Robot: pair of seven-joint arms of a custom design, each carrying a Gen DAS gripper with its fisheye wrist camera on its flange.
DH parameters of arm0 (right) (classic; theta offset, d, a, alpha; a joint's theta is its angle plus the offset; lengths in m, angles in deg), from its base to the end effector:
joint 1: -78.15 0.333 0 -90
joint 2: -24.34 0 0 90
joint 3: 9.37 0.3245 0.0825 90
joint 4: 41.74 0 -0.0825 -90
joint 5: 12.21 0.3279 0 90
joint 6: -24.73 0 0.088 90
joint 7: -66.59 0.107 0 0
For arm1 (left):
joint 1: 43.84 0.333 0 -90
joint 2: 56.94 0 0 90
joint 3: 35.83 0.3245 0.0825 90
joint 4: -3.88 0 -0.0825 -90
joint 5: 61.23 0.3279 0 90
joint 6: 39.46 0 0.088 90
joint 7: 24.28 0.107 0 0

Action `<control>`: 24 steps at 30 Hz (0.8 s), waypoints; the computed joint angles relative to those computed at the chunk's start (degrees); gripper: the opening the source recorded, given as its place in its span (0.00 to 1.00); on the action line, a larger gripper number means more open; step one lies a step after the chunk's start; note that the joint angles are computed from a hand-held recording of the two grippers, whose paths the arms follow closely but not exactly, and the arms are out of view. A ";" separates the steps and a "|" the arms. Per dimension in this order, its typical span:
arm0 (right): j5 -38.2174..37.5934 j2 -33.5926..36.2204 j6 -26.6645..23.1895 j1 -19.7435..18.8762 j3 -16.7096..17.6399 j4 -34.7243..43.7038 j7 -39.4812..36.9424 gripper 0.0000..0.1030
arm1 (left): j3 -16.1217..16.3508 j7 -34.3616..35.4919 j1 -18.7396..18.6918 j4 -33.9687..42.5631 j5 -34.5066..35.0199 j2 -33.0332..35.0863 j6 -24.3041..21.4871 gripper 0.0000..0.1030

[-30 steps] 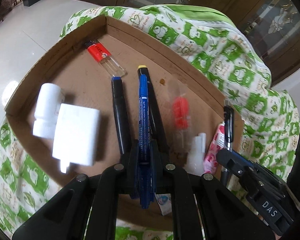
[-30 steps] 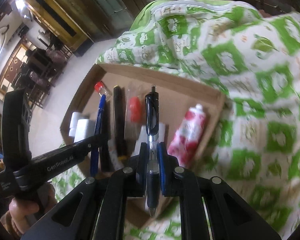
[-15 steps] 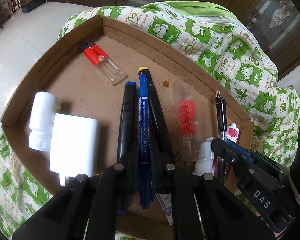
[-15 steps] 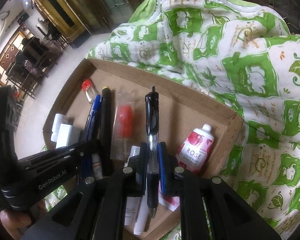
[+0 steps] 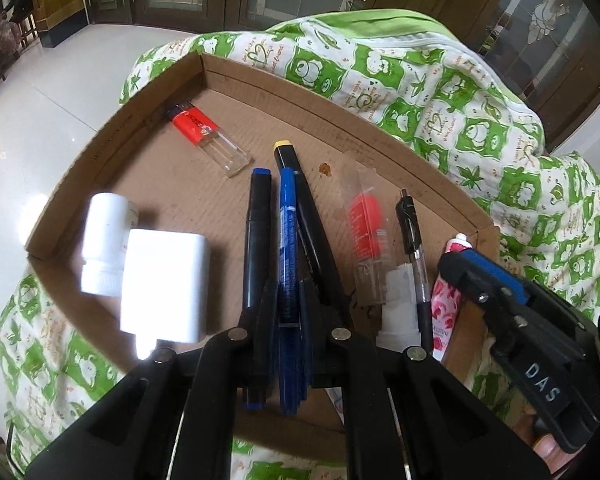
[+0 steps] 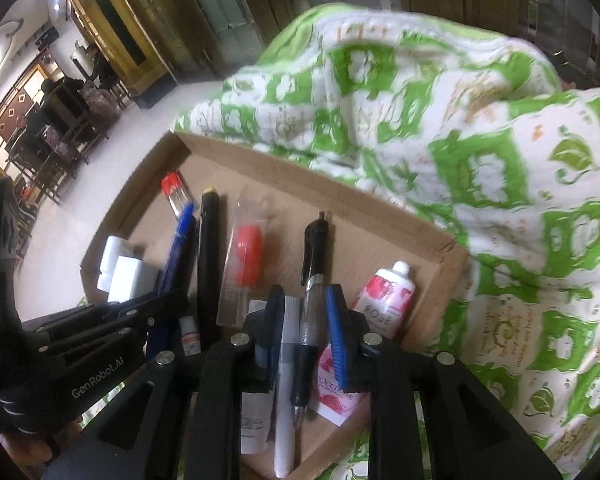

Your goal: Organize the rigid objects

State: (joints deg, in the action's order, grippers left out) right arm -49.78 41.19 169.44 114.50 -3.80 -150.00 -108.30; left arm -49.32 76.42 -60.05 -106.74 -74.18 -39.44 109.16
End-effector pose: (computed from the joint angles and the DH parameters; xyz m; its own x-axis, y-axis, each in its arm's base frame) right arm 0.4504 0.4057 0.4265 -0.3734 -0.8923 -0.2536 -0.7674 0.4507 -0.4560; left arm 0.5328 -0.2849 0.4147 -0.5098 -0.8412 0.1805 -0.8286 0.4236 -0.3661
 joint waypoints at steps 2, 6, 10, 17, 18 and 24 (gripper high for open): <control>-2.02 -1.04 -1.08 0.98 -0.34 -0.49 2.01 0.19 | -0.21 0.92 0.50 -1.27 -0.60 -1.73 0.04 0.07; -4.84 -3.09 -1.22 1.86 0.16 -2.43 7.15 0.19 | -0.91 5.47 2.27 -6.30 -4.48 -7.10 1.80 0.07; -5.47 -3.83 -1.66 2.34 1.35 -2.59 11.15 0.19 | -0.86 11.06 3.39 -11.01 -8.78 -12.39 2.73 0.07; -8.68 -2.32 -2.75 5.24 2.63 0.22 17.80 0.35 | 0.80 25.06 3.16 -22.00 -17.13 -21.24 11.27 0.16; -8.50 -1.51 -3.70 5.91 3.08 1.41 17.01 0.35 | 1.20 26.96 2.86 -23.43 -18.37 -22.12 12.43 0.26; -8.03 0.31 -8.90 10.52 3.76 5.03 17.98 0.49 | 5.10 41.34 0.43 -30.68 -31.28 -28.71 13.07 0.44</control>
